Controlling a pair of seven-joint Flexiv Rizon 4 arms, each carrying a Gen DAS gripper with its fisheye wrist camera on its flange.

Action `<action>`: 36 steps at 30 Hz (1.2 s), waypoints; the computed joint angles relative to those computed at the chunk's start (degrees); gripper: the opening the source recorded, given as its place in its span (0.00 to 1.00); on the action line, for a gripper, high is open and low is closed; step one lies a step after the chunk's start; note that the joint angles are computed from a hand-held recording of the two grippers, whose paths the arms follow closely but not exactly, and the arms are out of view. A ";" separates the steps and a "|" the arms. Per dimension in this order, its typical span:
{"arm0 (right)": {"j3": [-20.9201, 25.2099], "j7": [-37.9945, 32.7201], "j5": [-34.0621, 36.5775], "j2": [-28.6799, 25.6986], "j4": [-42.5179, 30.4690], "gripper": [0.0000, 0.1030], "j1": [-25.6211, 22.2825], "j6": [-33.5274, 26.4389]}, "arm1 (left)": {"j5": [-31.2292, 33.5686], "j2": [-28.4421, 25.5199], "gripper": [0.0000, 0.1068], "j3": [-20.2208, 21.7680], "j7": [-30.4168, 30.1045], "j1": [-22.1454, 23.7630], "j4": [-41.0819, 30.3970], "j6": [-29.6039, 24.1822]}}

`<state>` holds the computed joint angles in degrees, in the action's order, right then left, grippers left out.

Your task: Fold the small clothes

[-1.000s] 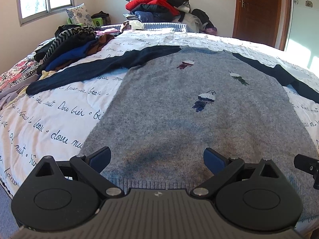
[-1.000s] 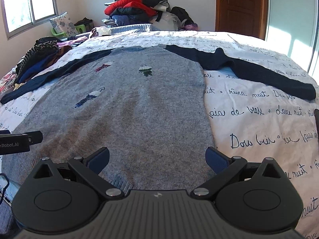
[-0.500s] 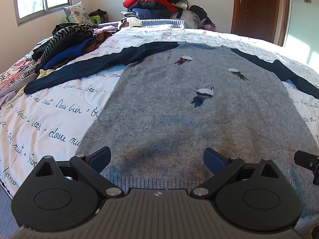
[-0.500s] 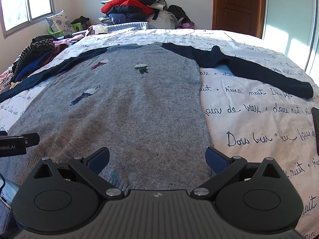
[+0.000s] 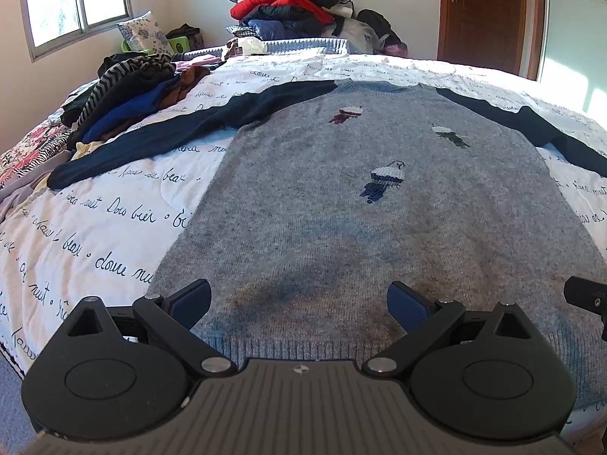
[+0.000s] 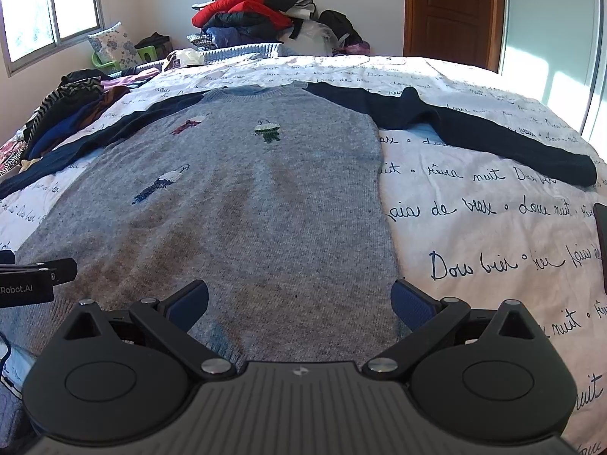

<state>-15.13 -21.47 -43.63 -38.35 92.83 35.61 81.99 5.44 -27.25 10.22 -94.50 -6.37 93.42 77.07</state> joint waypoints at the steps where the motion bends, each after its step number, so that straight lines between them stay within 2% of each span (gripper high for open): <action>1: -0.01 -0.02 0.04 -0.03 -0.01 1.00 -0.06 0.16 | 0.17 -0.03 0.92 0.18 -0.15 -0.13 -0.03 -0.04; 8: 1.91 -2.92 2.22 -0.73 -1.35 1.00 -1.59 -0.12 | -2.24 -0.76 0.92 -2.19 1.29 1.33 -0.53 -0.64; 14: 3.12 -5.09 4.57 -1.73 -2.96 1.00 -3.02 0.05 | -3.81 -1.98 0.92 -2.44 1.29 1.29 -2.19 -0.62; 16: 2.94 -5.51 5.70 -2.21 -2.91 1.00 -3.59 3.45 | -4.63 -2.28 0.92 -3.04 1.63 1.68 -2.55 -0.28; 19: 1.45 -5.78 9.11 -3.46 -2.76 1.00 -4.14 11.90 | -5.29 -2.87 0.92 -3.51 2.57 1.86 -3.46 0.26; 21: -3.09 -3.81 13.36 -4.62 -2.35 1.00 -2.15 18.42 | -5.11 -3.49 0.92 -3.15 2.98 1.41 -4.58 0.63; 23: -5.52 -2.42 18.65 -6.07 -2.75 1.00 -1.49 23.07 | -4.96 -4.20 0.92 -2.96 3.52 1.05 -5.82 0.89; 26: -3.35 -0.76 23.34 -8.67 -5.68 1.00 -5.37 25.99 | -5.41 -5.58 0.92 -3.36 4.66 0.93 -8.16 0.09; 27: -4.92 -0.58 26.18 -9.75 -6.46 1.00 -4.85 26.49 | -5.73 -6.14 0.92 -3.67 5.09 0.99 -9.06 -0.47; 29: -12.70 -0.41 34.96 -13.25 -7.96 1.00 -0.65 28.40 | -6.49 -7.34 0.92 -4.35 5.94 1.21 -10.90 -1.63; 31: -16.28 -0.22 39.35 -15.39 -9.99 1.00 0.10 26.43 | -7.12 -8.69 0.92 -4.67 6.46 1.21 -12.95 -3.15; 33: -18.10 0.83 42.15 -16.67 -12.55 1.00 -0.35 20.84 | -7.67 -9.94 0.92 -4.91 6.74 1.17 -15.12 -5.09; 36: -18.38 4.93 43.35 -18.50 -16.91 1.00 -3.05 12.12 | -8.83 -11.51 0.92 -5.84 7.15 1.56 -17.70 -7.24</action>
<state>-33.52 -16.54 -0.28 -56.84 75.92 32.56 94.11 -3.39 -38.77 4.38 -87.35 -4.81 75.71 69.83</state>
